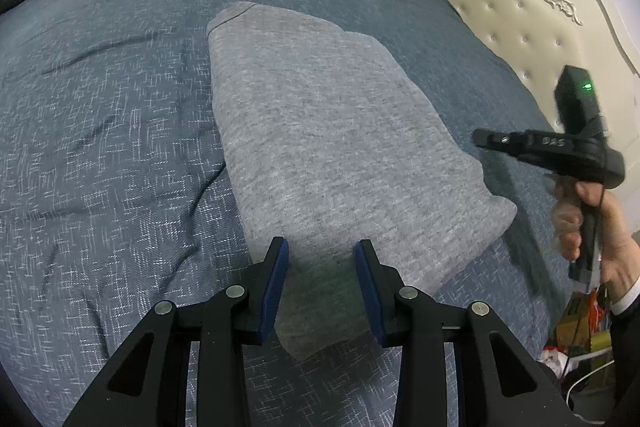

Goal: Fold clothes

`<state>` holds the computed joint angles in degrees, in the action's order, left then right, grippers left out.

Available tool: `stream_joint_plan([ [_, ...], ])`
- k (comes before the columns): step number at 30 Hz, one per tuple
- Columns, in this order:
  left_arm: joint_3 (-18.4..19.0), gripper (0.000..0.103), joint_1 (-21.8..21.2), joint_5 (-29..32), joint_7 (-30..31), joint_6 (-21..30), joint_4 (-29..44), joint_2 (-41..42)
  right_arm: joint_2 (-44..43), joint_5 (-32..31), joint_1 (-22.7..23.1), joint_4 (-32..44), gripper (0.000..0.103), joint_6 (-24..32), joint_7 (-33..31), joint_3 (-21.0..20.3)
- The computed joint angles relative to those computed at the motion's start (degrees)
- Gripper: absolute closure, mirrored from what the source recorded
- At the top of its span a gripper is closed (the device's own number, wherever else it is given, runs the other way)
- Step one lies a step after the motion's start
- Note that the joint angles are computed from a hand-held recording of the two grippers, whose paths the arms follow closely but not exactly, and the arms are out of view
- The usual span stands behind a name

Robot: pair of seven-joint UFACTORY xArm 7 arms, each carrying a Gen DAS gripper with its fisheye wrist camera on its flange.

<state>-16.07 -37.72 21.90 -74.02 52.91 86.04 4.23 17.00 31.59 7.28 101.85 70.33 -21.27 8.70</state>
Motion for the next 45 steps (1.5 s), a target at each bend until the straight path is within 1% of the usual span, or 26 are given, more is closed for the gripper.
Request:
stream_joint_plan([
  [2, -0.01, 0.065, -0.09, 0.19, -0.26, 0.17, 0.16, 0.12, -0.6, 0.71, -0.28, 0.5, 0.1, 0.28, -0.84, 0.17],
  [5, -0.01, 0.065, -0.19, 0.25, -0.5, 0.32, 0.21, 0.08, -1.15, 2.14, -0.49, 1.32, 0.1, 2.45, -2.64, 0.64],
  [9, 0.0, 0.065, -0.16, 0.1, -0.41, 0.49, 0.27, 0.03, -3.72, 1.07, 1.23, -2.38, 0.1, 3.47, -4.62, 0.87],
  [12, -0.04, 0.065, -0.2, 0.01, -0.47, 0.7, 0.32, -0.04, -4.65, -1.05, 2.86, -5.1, 0.1, 3.04, -3.7, 0.51],
  [17, -0.07, 0.065, -0.2, -0.43, -0.47, 0.59, 0.32, -0.07, -6.44, -4.9, 3.7, -9.76, 0.1, 2.57, -2.5, -0.63],
  [21, -0.08, 0.065, -0.02, -0.14, -0.45, 0.9, -0.26, -0.77, -7.6, -4.57, 3.21, -11.58, 0.1, 1.55, -1.35, -1.25],
  [23, -0.18, 0.065, 0.03, 0.57, -1.42, 0.96, -0.45, -1.23, -8.6, -5.57, 3.27, -12.1, 0.1, 0.3, -0.42, -1.51],
  [25, -0.26, 0.065, 0.22, 1.37, -2.21, 0.96, -0.48, -1.58, -9.6, -3.95, 2.78, -12.48, 0.099, -0.17, -0.51, -1.7],
  [27, -0.32, 0.065, 0.45, 1.61, -2.34, 1.03, -0.18, -1.48, -10.54, 0.2, 1.96, -12.76, 0.099, 0.36, -2.03, -1.79],
  [29, -0.32, 0.065, 0.62, 1.41, -2.21, 0.73, 0.26, -1.09, -11.37, 3.04, 1.79, -12.98, 0.099, 0.99, -3.5, -1.72],
  [33, -0.17, 0.065, 0.59, 0.05, -0.48, 0.36, 1.3, 0.42, -11.81, 4.73, 1.98, -13.41, 0.099, 4.36, -5.7, -1.75],
  [39, 0.31, 0.065, -0.82, 0.8, 0.11, 1.51, 2.34, 1.87, -11.02, -0.67, 3.07, -15.17, 0.1, 4.18, -4.4, -1.91],
  [42, 0.43, 0.065, -1.4, 1.4, 0.62, 2.96, 3.41, 2.48, -10.81, -1.51, 2.77, -15.4, 0.1, 4.47, -3.09, -2.25],
  [45, 0.72, 0.065, -1.62, 1.19, 0.22, 3.02, 3.52, 2.45, -11.03, -1.64, 2.8, -14.47, 0.1, 3.93, -1.98, -2.13],
])
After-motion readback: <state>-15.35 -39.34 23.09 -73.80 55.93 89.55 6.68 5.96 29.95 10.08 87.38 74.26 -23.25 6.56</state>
